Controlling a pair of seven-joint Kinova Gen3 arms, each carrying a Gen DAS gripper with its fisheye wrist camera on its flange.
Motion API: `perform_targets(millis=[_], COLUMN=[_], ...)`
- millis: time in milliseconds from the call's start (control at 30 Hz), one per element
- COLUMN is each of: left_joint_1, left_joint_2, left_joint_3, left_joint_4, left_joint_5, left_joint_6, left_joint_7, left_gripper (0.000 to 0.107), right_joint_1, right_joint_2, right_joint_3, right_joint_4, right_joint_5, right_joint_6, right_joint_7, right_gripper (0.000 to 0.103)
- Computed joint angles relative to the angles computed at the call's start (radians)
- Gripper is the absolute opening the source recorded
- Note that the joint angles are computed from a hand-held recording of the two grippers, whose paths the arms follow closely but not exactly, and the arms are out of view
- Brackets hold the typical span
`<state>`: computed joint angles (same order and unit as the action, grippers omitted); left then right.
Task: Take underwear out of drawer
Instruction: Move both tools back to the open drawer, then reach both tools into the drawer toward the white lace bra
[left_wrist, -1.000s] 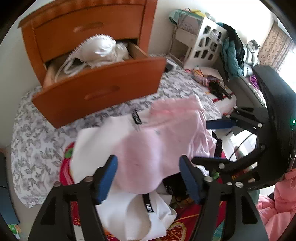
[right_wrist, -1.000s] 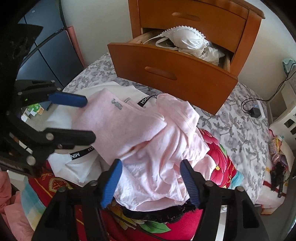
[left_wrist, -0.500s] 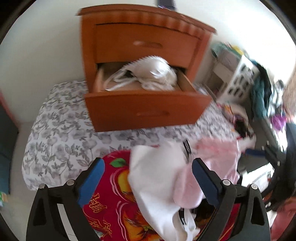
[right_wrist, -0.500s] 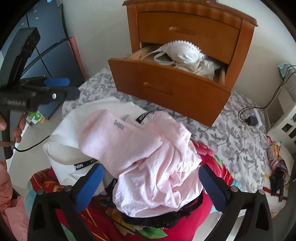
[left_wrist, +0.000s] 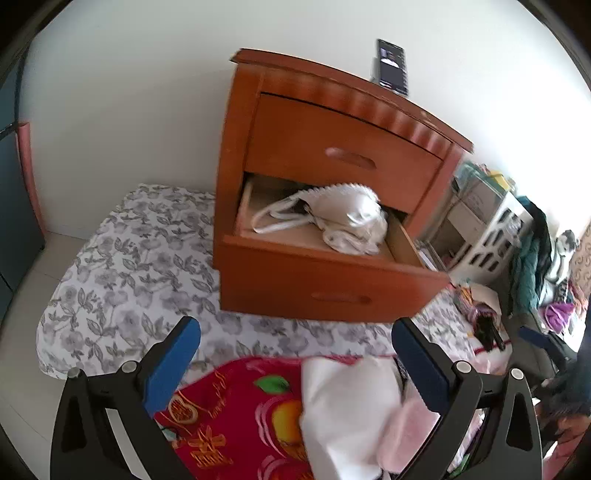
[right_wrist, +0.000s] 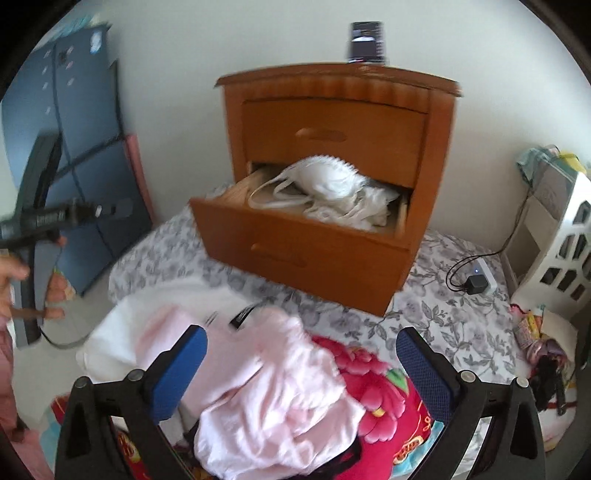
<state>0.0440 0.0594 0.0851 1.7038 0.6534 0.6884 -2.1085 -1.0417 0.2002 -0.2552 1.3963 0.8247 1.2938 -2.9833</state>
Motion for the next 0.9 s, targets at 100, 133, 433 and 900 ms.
perform_targets(millis=[100, 133, 433, 900], left_joint_1=[0.001, -0.008, 0.066, 0.152], left_joint_2=[0.026, 0.041, 0.183, 0.42], left_joint_3=[0.002, 0.011, 0.034, 0.049], left_joint_4=[-0.024, -0.041, -0.282, -0.695], left_joint_5=[-0.008, -0.005, -0.266, -0.458], left_joint_6=[-0.025, -0.023, -0.03, 0.212], left_joint_7=[0.032, 0.037, 0.228, 0.412], left_gripper=[0.103, 0.103, 0.103, 0.103], right_joint_1=[0.035, 0.05, 0.242, 0.324], right_joint_2=[-0.043, -0.052, -0.071, 0.083], right_joint_3=[0.013, 0.013, 0.041, 0.137], right_joint_4=[0.041, 0.044, -0.003, -0.225], right_joint_5=[0.022, 0.024, -0.037, -0.164], right_joint_6=[-0.03, -0.03, -0.047, -0.07], right_joint_7=[-0.044, -0.047, 0.096, 0.428], right_gripper=[0.103, 0.103, 0.103, 0.103])
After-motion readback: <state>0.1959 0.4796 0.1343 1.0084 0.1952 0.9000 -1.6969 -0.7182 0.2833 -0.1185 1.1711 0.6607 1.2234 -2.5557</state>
